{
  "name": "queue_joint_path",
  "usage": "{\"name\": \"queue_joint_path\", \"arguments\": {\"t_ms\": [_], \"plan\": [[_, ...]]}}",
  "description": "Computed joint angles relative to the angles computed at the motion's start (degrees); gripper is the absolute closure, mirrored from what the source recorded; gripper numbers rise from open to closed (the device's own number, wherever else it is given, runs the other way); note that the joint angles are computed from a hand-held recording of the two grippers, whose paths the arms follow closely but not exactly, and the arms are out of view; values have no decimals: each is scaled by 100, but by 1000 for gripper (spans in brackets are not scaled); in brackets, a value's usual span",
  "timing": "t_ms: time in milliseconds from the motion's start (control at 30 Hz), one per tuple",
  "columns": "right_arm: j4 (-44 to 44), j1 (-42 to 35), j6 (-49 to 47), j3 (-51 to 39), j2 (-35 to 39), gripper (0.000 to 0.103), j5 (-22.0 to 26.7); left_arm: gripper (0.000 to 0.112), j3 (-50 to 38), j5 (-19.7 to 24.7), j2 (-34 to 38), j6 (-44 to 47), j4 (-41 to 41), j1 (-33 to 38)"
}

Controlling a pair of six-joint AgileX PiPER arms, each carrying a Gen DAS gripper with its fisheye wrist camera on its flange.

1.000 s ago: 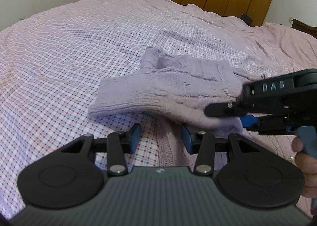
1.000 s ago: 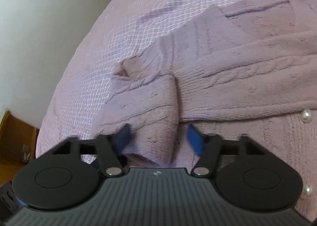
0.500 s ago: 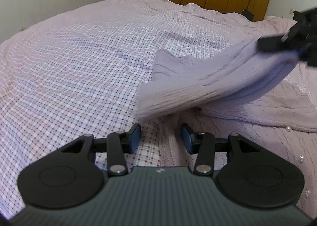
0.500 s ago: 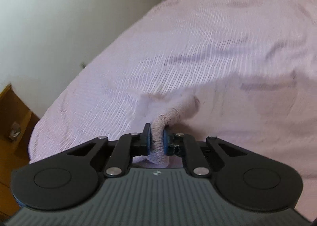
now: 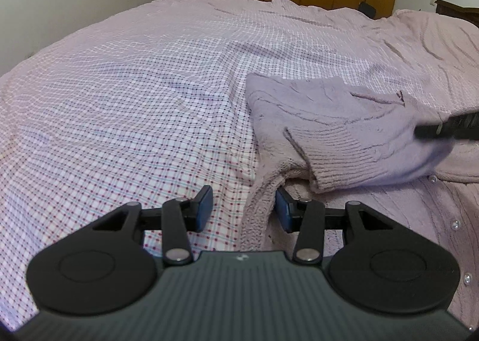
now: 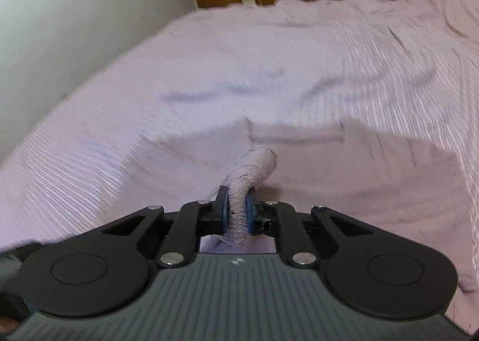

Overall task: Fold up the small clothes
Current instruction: 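Grasp the sleeve cuff with the right gripper and tuck it onto the fold, then open the right gripper and withdraw from the folded cardigan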

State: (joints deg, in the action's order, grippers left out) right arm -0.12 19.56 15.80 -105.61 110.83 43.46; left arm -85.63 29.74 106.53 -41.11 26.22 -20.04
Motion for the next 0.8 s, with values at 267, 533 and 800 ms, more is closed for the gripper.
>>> {"name": "queue_joint_path", "arguments": {"t_ms": [267,533,800], "plan": [[95,-84,328,1171,-248,64,-744,66,-127,138,-87,609,-643,66],[-554,519,383,1496,-805,34,-988,66,-142,421,-262,534,-637,-1],[-476,1163,-379,1110,-514,34,-842,66,133,462,-550,399,-602,32]]}}
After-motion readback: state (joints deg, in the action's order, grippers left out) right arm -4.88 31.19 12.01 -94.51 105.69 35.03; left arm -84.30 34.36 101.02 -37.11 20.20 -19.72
